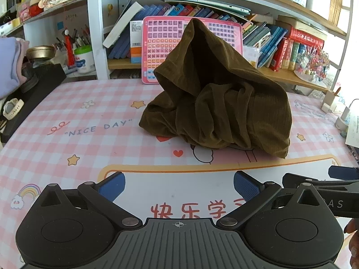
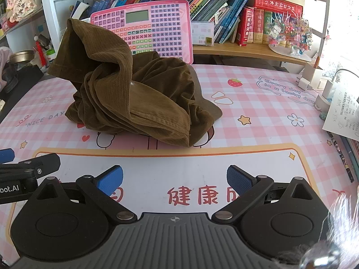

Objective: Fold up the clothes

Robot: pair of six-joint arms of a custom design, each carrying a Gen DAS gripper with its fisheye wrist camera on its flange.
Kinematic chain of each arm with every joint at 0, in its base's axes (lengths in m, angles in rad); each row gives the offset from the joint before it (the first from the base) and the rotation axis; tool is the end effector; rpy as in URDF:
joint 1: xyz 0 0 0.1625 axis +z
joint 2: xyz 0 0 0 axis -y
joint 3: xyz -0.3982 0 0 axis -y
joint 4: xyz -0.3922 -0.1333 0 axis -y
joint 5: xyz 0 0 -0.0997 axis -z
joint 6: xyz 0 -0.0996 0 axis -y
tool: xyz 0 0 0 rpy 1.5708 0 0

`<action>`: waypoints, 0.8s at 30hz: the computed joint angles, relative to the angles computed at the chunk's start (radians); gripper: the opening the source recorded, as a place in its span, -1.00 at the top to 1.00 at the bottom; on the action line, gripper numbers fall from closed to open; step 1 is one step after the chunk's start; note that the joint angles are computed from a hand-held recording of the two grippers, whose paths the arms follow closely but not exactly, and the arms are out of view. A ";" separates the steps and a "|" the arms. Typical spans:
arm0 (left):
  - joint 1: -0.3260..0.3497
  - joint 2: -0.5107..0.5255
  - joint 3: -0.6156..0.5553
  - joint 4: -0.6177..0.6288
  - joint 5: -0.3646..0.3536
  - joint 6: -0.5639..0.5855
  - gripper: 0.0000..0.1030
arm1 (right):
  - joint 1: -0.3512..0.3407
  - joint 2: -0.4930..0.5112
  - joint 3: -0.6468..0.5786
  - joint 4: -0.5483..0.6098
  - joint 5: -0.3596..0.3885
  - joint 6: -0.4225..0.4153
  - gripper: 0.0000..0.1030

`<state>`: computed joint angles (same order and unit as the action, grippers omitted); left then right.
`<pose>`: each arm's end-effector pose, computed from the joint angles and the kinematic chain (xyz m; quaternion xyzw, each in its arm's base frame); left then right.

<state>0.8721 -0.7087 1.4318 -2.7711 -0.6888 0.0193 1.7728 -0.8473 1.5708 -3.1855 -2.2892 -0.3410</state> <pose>-0.2983 -0.6819 0.1517 0.2143 0.8581 -0.3397 0.3198 0.2025 -0.6512 0.2317 0.0806 -0.8544 0.3805 0.3445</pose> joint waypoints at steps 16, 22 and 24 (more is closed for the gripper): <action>0.002 -0.001 -0.001 -0.004 -0.018 0.010 -1.00 | 0.003 0.000 0.000 0.002 -0.003 0.004 -0.94; 0.001 -0.004 0.001 -0.005 -0.022 0.015 -1.00 | 0.003 0.001 -0.002 0.004 -0.002 0.007 -0.94; 0.001 -0.004 0.001 -0.004 -0.023 0.014 -1.00 | 0.004 0.001 -0.002 0.005 -0.003 0.008 -0.94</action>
<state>0.8729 -0.7125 1.4324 -2.7747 -0.7113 0.0334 1.7765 -0.8459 1.5685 -3.1806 -2.2925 -0.3330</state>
